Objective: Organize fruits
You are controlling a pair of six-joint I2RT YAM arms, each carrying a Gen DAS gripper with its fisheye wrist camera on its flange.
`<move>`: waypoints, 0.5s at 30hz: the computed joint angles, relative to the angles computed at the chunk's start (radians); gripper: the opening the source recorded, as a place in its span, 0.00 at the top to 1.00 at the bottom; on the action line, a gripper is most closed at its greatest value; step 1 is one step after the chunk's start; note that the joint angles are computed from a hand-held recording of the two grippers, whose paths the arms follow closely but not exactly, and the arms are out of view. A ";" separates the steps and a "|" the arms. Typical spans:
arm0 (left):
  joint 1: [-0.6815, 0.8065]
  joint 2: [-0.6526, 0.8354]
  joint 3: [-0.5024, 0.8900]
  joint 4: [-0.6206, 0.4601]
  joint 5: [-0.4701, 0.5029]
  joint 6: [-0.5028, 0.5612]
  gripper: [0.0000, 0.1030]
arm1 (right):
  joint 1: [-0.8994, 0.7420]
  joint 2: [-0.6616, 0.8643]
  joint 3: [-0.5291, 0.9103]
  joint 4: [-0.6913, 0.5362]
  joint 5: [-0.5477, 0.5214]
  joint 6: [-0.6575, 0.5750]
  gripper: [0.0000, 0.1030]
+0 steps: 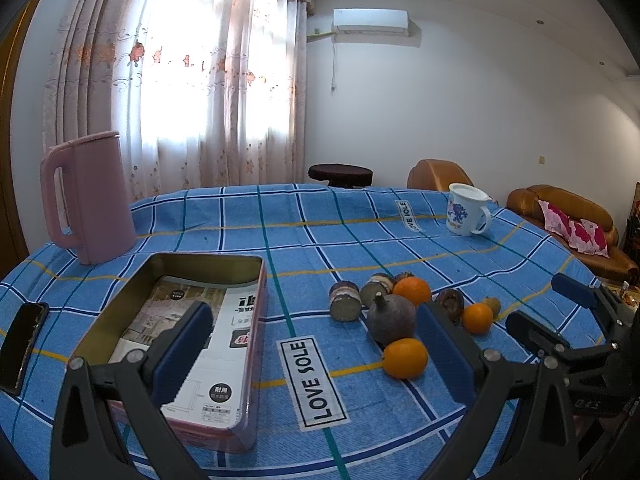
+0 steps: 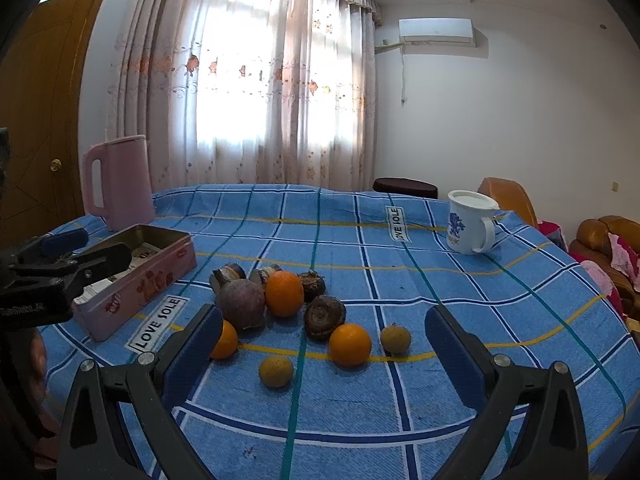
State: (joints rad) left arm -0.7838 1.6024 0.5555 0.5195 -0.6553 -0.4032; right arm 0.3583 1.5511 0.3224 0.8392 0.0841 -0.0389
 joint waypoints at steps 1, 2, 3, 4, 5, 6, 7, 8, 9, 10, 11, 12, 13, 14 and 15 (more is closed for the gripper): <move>0.000 0.003 0.001 -0.002 0.001 -0.002 0.00 | 0.002 0.004 0.003 -0.004 0.004 -0.002 0.01; 0.001 0.005 0.002 -0.002 0.003 -0.003 0.00 | 0.002 0.010 0.004 -0.001 0.007 -0.003 0.01; 0.002 0.008 0.005 -0.003 0.004 -0.004 0.00 | 0.003 0.010 0.008 -0.012 0.010 -0.006 0.01; 0.004 0.013 0.007 -0.004 0.005 -0.004 0.00 | 0.003 0.006 0.011 -0.029 0.012 -0.011 0.01; 0.005 0.016 0.009 -0.004 0.006 -0.005 0.00 | 0.002 0.001 0.015 -0.049 0.012 -0.016 0.01; 0.005 0.020 0.013 -0.005 0.006 -0.007 0.00 | 0.002 -0.004 0.018 -0.069 0.014 -0.019 0.01; 0.006 0.025 0.015 -0.005 0.008 -0.007 0.00 | 0.002 -0.006 0.022 -0.083 0.017 -0.022 0.01; 0.007 0.031 0.016 -0.004 0.009 -0.008 0.00 | 0.001 -0.004 0.025 -0.092 0.019 -0.028 0.01; 0.007 0.035 0.019 -0.005 0.011 -0.009 0.00 | 0.000 0.007 0.029 -0.087 0.014 -0.022 0.01; 0.010 0.042 0.023 -0.005 0.015 -0.010 0.00 | -0.005 0.020 0.034 -0.085 0.006 -0.023 0.01; 0.011 0.048 0.025 -0.005 0.021 -0.009 0.00 | -0.008 0.038 0.039 -0.078 -0.003 -0.018 0.02; 0.013 0.057 0.028 -0.003 0.030 -0.007 0.00 | -0.010 0.047 0.049 -0.094 -0.009 -0.016 0.03; 0.014 0.069 0.035 -0.005 0.036 -0.006 0.00 | -0.012 0.064 0.054 -0.089 -0.010 -0.021 0.08; 0.017 0.079 0.042 -0.008 0.046 -0.007 0.00 | -0.015 0.078 0.064 -0.098 -0.014 -0.028 0.16; 0.020 0.089 0.046 -0.004 0.060 -0.005 0.00 | -0.017 0.098 0.069 -0.083 -0.016 -0.034 0.21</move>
